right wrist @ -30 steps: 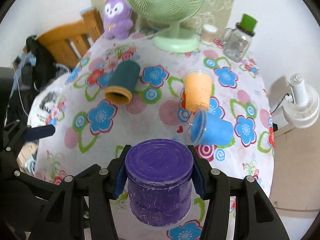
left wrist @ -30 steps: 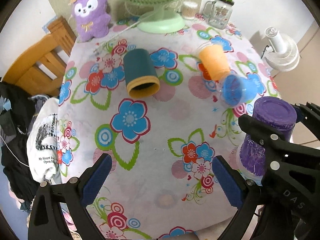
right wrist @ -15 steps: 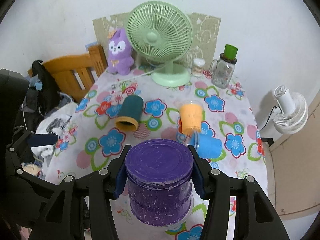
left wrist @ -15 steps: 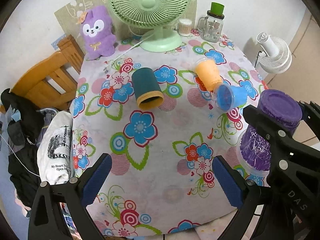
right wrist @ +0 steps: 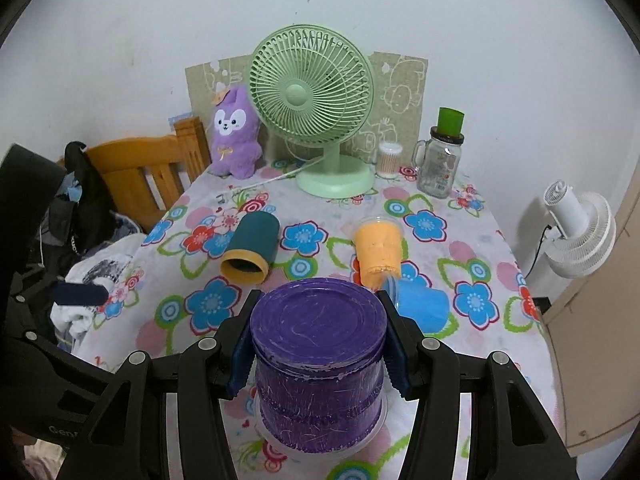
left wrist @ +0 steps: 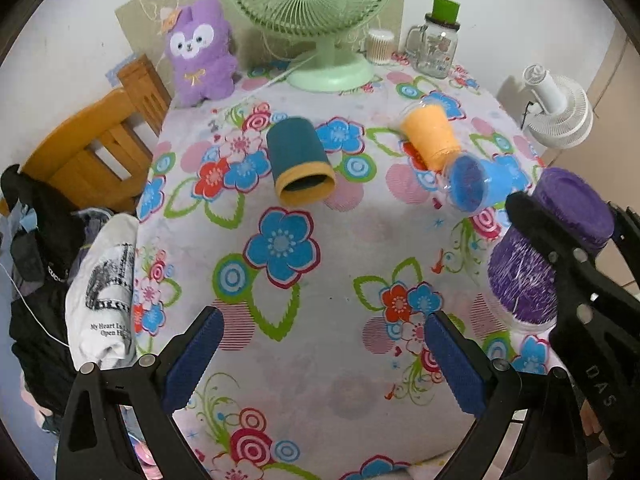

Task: Flip cup upside down
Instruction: 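Lower the inverted purple cup rim-first onto the tablecloth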

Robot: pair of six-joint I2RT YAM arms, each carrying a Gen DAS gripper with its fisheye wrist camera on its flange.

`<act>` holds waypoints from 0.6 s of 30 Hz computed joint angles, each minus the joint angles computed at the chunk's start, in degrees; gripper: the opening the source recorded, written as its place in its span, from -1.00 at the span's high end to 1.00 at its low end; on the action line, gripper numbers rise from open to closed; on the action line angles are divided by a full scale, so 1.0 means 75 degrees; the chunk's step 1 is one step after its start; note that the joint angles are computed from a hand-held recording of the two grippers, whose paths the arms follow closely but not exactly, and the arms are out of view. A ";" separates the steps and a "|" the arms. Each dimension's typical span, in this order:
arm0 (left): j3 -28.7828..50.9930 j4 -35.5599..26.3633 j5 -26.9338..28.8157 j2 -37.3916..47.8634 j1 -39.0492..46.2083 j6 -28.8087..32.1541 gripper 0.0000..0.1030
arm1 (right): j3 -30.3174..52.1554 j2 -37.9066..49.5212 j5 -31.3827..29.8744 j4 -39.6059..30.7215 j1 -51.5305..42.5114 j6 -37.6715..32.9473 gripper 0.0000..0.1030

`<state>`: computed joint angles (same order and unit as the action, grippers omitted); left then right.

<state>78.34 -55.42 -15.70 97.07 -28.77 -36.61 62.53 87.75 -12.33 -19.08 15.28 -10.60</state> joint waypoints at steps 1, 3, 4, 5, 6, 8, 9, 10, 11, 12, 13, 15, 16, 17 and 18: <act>-0.0110 0.0128 -0.0009 0.0018 -0.0007 -0.0009 -0.97 | -0.0192 0.0022 0.0021 0.0324 0.0009 0.0014 -0.12; -0.0372 0.0464 -0.0005 0.0140 0.0052 -0.0002 -0.97 | -0.0568 0.0156 0.0117 0.1062 0.0047 0.0104 -0.12; -0.0510 0.0653 0.0010 0.0194 0.0081 0.0022 -0.97 | -0.0716 0.0268 0.0193 0.1384 0.0070 0.0190 -0.12; -0.0606 0.0788 0.0027 0.0213 0.0097 0.0052 -0.97 | -0.0843 0.0375 0.0230 0.1660 0.0076 0.0290 -0.12; -0.0751 0.1020 0.0064 0.0273 0.0138 0.0103 -0.97 | -0.0916 0.0467 0.0244 0.1837 0.0071 0.0364 -0.12; -0.0912 0.1337 0.0112 0.0366 0.0180 0.0147 -0.97 | -0.1094 0.0724 0.0307 0.2292 0.0081 0.0492 -0.12; -0.1001 0.1558 0.0161 0.0461 0.0225 0.0202 -0.97 | -0.1168 0.0820 0.0352 0.2486 0.0089 0.0508 -0.12; -0.1030 0.1657 0.0187 0.0517 0.0253 0.0236 -0.97 | -0.1237 0.0943 0.0413 0.2694 0.0104 0.0494 -0.12; -0.1084 0.1859 0.0224 0.0631 0.0291 0.0293 -0.97 | -0.1318 0.1055 0.0488 0.2940 0.0127 0.0491 -0.12; -0.1094 0.1981 0.0244 0.0734 0.0317 0.0329 -0.97 | -0.1394 0.1131 0.0525 0.3130 0.0129 0.0479 -0.12; -0.1098 0.2059 0.0262 0.0800 0.0346 0.0367 -0.97 | -0.1444 0.1234 0.0565 0.3308 0.0143 0.0478 -0.12; -0.1125 0.2331 0.0293 0.1001 0.0382 0.0470 -0.96 | -0.1542 0.1447 0.0656 0.3678 0.0167 0.0509 -0.12; -0.1114 0.2377 0.0282 0.1060 0.0399 0.0505 -0.96 | -0.1558 0.1543 0.0674 0.3813 0.0168 0.0537 -0.12; -0.1132 0.2502 0.0253 0.1149 0.0407 0.0561 -0.96 | -0.1581 0.1668 0.0692 0.4000 0.0173 0.0580 -0.12; -0.1117 0.2549 0.0228 0.1235 0.0416 0.0589 -0.96 | -0.1571 0.1766 0.0707 0.4092 0.0179 0.0584 -0.12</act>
<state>69.96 -36.30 -13.99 106.33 -25.65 -32.20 50.75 100.99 -7.03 11.61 16.63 -6.23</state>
